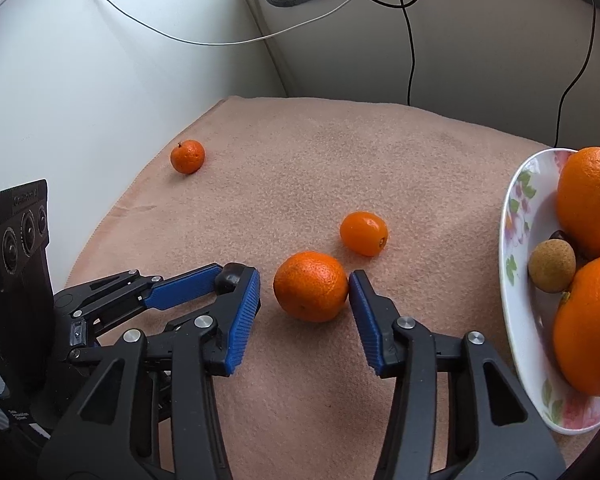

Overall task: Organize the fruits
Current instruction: 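Grasp a small tangerine with the right tool while the left tool grasps a dark plum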

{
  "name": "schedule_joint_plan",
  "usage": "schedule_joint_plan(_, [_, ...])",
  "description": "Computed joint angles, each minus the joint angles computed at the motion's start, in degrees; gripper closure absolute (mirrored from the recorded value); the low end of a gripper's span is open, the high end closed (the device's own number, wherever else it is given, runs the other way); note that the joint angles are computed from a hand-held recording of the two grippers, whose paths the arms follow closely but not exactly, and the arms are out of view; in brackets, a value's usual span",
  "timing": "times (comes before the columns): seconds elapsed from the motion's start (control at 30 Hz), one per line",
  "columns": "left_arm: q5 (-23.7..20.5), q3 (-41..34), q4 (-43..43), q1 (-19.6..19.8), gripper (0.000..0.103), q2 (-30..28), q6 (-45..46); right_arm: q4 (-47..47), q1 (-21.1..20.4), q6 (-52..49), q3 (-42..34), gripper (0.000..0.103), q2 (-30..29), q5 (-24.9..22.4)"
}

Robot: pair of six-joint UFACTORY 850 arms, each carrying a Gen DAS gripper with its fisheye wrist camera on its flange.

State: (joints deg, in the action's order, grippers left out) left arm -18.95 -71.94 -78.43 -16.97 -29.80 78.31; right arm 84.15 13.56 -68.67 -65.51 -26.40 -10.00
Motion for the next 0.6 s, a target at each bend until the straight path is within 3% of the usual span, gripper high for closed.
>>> schedule_joint_plan(0.13, [-0.11,-0.25,1.24,0.07,0.076,-0.21,-1.18,1.39,-0.31,-0.74,-0.01,0.063,-0.32,-0.97])
schedule_joint_plan(0.6, [-0.02,0.88,-2.30,-0.05,0.077,1.08,2.19,14.97,-0.55,-13.62,2.93,0.063,2.72,-0.55])
